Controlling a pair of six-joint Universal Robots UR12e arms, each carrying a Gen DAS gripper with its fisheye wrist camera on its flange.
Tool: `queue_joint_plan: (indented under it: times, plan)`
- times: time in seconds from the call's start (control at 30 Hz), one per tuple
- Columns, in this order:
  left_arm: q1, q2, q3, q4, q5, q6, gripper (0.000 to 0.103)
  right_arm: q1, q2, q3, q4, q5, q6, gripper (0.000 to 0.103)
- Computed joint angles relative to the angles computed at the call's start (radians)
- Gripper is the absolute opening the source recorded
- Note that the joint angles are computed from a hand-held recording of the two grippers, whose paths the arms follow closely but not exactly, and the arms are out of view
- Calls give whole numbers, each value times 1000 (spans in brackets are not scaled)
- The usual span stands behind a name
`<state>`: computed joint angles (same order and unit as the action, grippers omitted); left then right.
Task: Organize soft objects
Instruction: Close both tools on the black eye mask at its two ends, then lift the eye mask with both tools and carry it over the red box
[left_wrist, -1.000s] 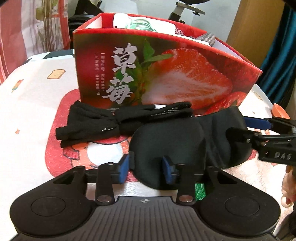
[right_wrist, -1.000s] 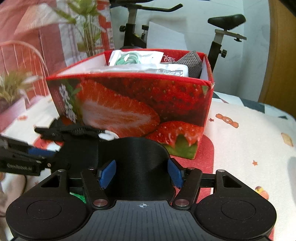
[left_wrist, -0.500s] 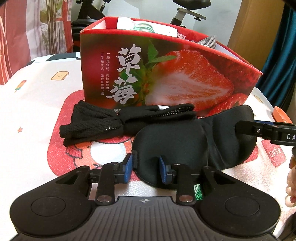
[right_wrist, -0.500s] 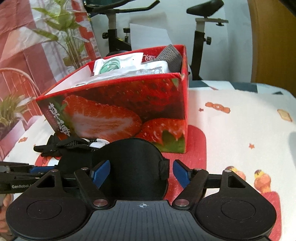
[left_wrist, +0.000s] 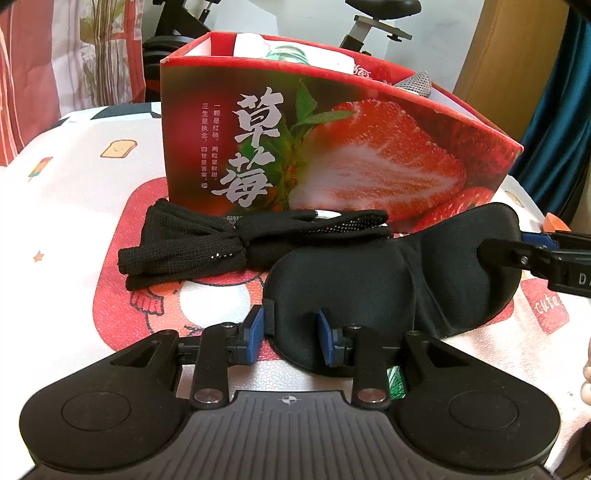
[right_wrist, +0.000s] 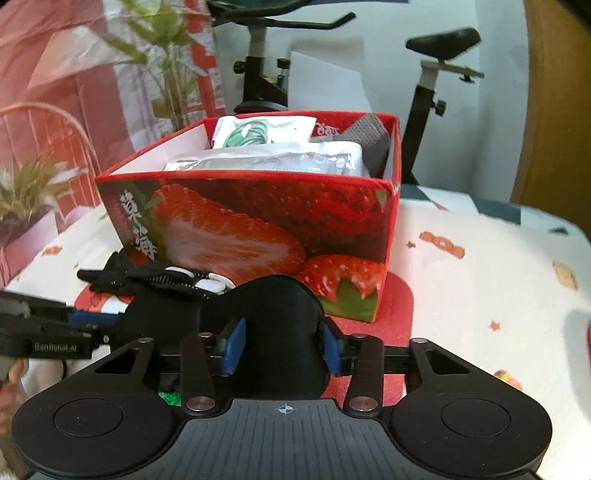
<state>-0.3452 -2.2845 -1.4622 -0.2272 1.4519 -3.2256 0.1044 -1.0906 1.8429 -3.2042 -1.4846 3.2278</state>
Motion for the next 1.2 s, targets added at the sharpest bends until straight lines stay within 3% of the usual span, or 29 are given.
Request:
queue_joint_plan:
  times: [0.23, 0.33, 0.47, 0.57, 0.63, 0.8, 0.93, 1.07, 1.2]
  plan:
    - [-6, -5, 20, -34, 11, 4, 39, -6, -24, 14, 11, 10, -17, 27]
    - [-12, -7, 28, -47, 21, 27, 47, -9, -30, 19, 8, 13, -18, 26]
    - [-24, -15, 57, -99, 27, 73, 68, -8, -32, 20, 13, 16, -15, 25]
    - [-36, -21, 76, -127, 56, 91, 71, -3, -31, 22, 17, 13, -18, 24]
    - [-34, -21, 76, -126, 49, 82, 70, -2, -32, 23, 22, 14, -18, 24]
    - [-27, -15, 63, -114, 47, 44, 49, -3, -31, 23, 39, 29, -7, 24]
    - [-26, -13, 63, -118, 59, 51, 40, 1, -30, 23, 39, 35, -9, 24]
    - [-18, 4, 39, -106, 45, 30, 24, -1, -33, 22, 41, 45, -4, 24]
    - [-15, 31, 1, -40, 71, 45, 17, -16, -44, 21, 50, 127, 57, 19]
